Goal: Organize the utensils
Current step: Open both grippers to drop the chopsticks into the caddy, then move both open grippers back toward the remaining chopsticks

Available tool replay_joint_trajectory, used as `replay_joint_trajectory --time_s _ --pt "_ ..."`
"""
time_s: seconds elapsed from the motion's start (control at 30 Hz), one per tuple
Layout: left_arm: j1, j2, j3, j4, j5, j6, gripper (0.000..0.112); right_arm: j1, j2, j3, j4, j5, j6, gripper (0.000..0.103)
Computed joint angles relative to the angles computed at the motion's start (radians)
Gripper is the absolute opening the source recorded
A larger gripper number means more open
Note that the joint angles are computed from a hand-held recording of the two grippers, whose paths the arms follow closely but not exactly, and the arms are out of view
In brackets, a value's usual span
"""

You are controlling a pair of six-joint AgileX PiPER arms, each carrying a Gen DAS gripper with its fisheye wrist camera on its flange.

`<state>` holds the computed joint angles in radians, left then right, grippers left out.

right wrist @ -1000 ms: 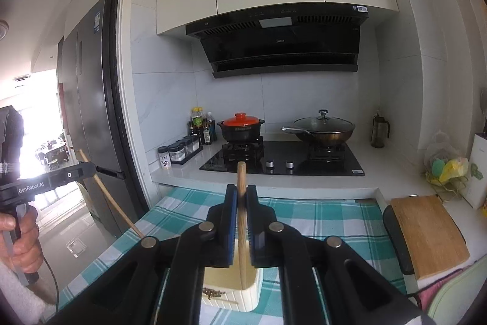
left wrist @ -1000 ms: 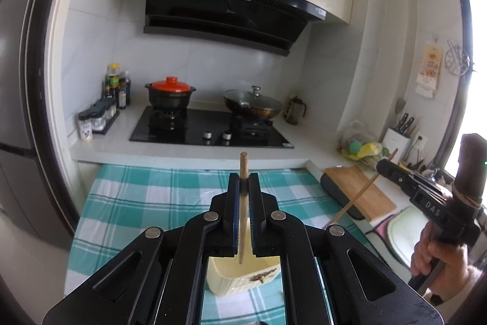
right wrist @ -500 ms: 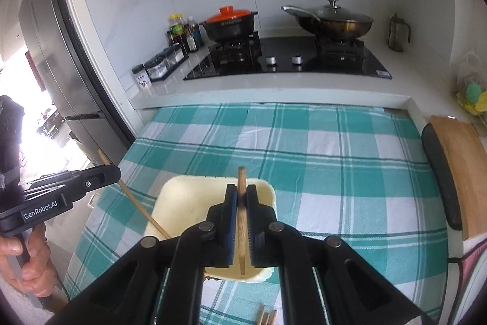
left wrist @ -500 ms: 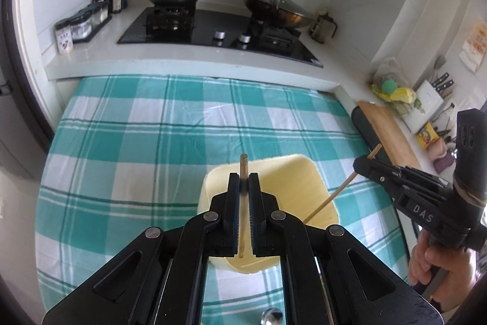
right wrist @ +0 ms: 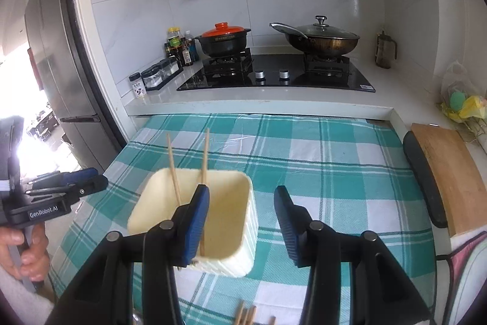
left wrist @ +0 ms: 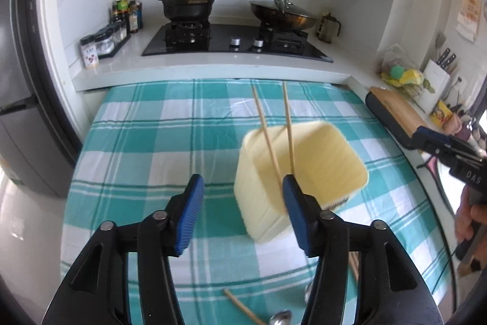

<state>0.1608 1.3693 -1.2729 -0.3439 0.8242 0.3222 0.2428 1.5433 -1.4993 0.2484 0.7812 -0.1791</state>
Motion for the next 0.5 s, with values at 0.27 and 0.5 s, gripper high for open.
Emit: replay_joint_trajectory --time_s 0.27,0.5 --pt "0.223 -0.399 0.623 -0.147 -0.073 0.231 0.062 -0.139 -0.458 0.728 0.053 -0.208 -0.146 0.046" --pt "0.109 -0.467 0.81 0.025 -0.232 -0.034 0.062 -0.165 -0.654 1.076 -0.17 -0.355 0.112 0.046"
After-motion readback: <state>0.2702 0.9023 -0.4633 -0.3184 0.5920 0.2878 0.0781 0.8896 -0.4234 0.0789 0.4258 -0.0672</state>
